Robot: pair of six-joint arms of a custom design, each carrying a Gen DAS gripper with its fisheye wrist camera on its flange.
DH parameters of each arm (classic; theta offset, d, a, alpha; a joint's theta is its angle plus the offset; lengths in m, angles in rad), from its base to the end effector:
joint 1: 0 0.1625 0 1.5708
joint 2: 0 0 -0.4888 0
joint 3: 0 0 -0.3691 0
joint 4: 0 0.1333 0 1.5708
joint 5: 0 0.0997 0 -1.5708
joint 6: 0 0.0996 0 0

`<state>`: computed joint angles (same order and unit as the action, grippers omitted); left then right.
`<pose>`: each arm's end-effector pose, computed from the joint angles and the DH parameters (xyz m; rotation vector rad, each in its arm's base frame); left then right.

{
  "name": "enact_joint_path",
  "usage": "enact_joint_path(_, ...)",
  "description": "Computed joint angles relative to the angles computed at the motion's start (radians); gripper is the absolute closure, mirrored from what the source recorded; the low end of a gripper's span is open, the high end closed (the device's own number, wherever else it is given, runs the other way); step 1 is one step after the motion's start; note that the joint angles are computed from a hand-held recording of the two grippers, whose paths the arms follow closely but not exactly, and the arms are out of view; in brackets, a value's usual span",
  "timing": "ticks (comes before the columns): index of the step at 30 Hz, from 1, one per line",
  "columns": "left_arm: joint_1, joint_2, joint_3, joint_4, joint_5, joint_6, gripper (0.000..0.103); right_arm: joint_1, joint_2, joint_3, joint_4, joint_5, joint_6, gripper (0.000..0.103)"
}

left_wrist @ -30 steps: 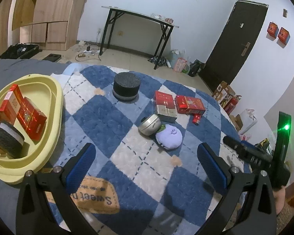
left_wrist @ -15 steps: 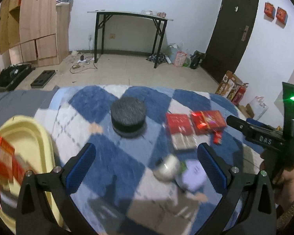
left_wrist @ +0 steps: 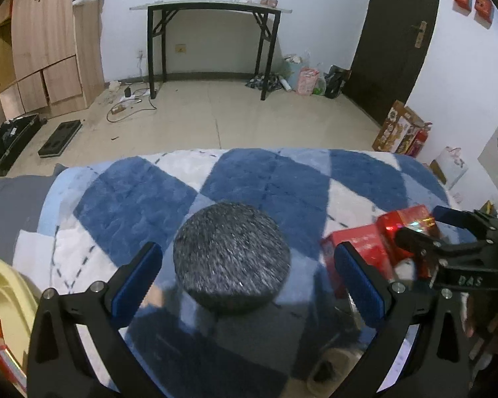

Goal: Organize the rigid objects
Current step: 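Grasp the black foam cylinder with the left tool while the right grasps the red box, then carry the black foam cylinder and red box over the yellow tray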

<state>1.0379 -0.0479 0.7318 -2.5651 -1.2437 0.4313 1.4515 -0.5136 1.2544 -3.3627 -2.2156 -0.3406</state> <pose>-0.3139 -0.8575 -0.1067 1.2324 2.5108 -0.4603 -0.0243 -0.8196 0.2006 -0.1725 -2.1318 1.0258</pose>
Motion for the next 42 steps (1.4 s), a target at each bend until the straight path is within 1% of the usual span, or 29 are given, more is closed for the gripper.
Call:
enact_joint_path(2,0.002,0.016,-0.024,0.012,0.009,-0.006,0.000,-0.004,0.015,-0.020,-0.016,0.005,-0.025,0.002)
enact_joint_path(4,0.006,0.029,-0.046,0.031,0.007,-0.011,0.000,-0.003,0.041,-0.058,-0.013,-0.028,-0.060,0.004)
enact_joint_path(6,0.008,0.036,-0.052,0.026,0.007,-0.007,0.000,-0.013,0.054,-0.090,0.043,-0.032,-0.038,0.005)
enact_joint_path(7,0.010,0.037,-0.053,0.028,-0.001,-0.011,0.000,-0.015,0.060,-0.094,0.039,-0.036,-0.042,0.005)
enact_joint_path(8,0.012,0.039,-0.055,0.025,-0.003,-0.014,0.000,-0.015,0.068,-0.097,0.008,-0.037,-0.060,0.008)
enact_joint_path(10,0.016,0.041,-0.059,0.024,-0.010,-0.025,0.009,-0.019,0.079,-0.107,-0.028,-0.023,-0.078,0.011)
enact_joint_path(11,0.017,0.045,-0.068,0.034,-0.005,-0.033,0.026,-0.021,0.082,-0.112,-0.034,-0.017,-0.083,0.011)
enact_joint_path(12,0.016,0.054,-0.083,0.053,0.020,-0.043,0.034,-0.022,0.087,-0.116,-0.042,-0.014,-0.089,0.011)
enact_joint_path(15,0.017,0.050,-0.076,0.047,0.015,-0.053,0.034,-0.019,0.087,-0.101,-0.063,-0.013,-0.083,0.012)
enact_joint_path(17,0.015,0.023,-0.031,0.016,0.006,-0.053,0.034,-0.018,0.064,-0.053,-0.100,0.006,-0.064,0.012)
enact_joint_path(19,0.009,-0.019,0.036,-0.049,-0.003,-0.047,0.034,-0.012,0.033,0.009,-0.153,0.014,-0.063,0.012)
enact_joint_path(23,-0.003,-0.119,0.143,-0.121,-0.009,-0.026,0.034,0.011,-0.011,0.074,-0.188,0.024,-0.056,0.012)
enact_joint_path(24,-0.005,-0.158,0.179,-0.136,-0.006,-0.017,0.034,0.024,-0.022,0.088,-0.198,0.034,-0.060,0.012)
enact_joint_path(26,-0.004,-0.205,0.213,-0.149,0.002,-0.002,0.034,0.047,-0.034,0.113,-0.215,0.052,-0.071,0.012)
enact_joint_path(27,-0.003,-0.240,0.240,-0.163,0.015,0.008,0.034,0.069,-0.036,0.116,-0.212,0.066,-0.082,0.012)
enact_joint_path(29,0.006,-0.298,0.270,-0.151,0.026,-0.016,0.034,0.102,-0.036,0.122,-0.208,0.088,-0.097,0.012)
enact_joint_path(32,0.020,-0.378,0.320,-0.176,0.069,-0.011,0.034,0.167,-0.015,0.103,-0.160,0.135,-0.113,0.012)
enact_joint_path(33,0.025,-0.404,0.344,-0.208,0.099,0.006,0.034,0.195,0.009,0.079,-0.142,0.148,-0.132,0.012)
enact_joint_path(34,0.032,-0.424,0.361,-0.222,0.121,0.016,0.034,0.209,0.017,0.075,-0.130,0.162,-0.141,0.012)
enact_joint_path(35,0.043,-0.444,0.366,-0.202,0.132,0.005,0.034,0.226,0.033,0.060,-0.106,0.175,-0.146,0.012)
enact_joint_path(37,0.077,-0.479,0.379,-0.182,0.117,-0.055,0.034,0.255,0.079,0.002,-0.018,0.197,-0.145,0.012)
enact_joint_path(39,0.104,-0.483,0.377,-0.198,0.151,-0.047,0.034,0.276,0.133,-0.077,0.077,0.189,-0.154,0.012)
enact_joint_path(40,0.122,-0.475,0.364,-0.190,0.177,-0.049,0.034,0.289,0.178,-0.142,0.127,0.164,-0.185,0.012)
enact_joint_path(42,0.147,-0.452,0.324,-0.147,0.208,-0.058,0.034,0.300,0.235,-0.231,0.205,0.154,-0.211,0.012)
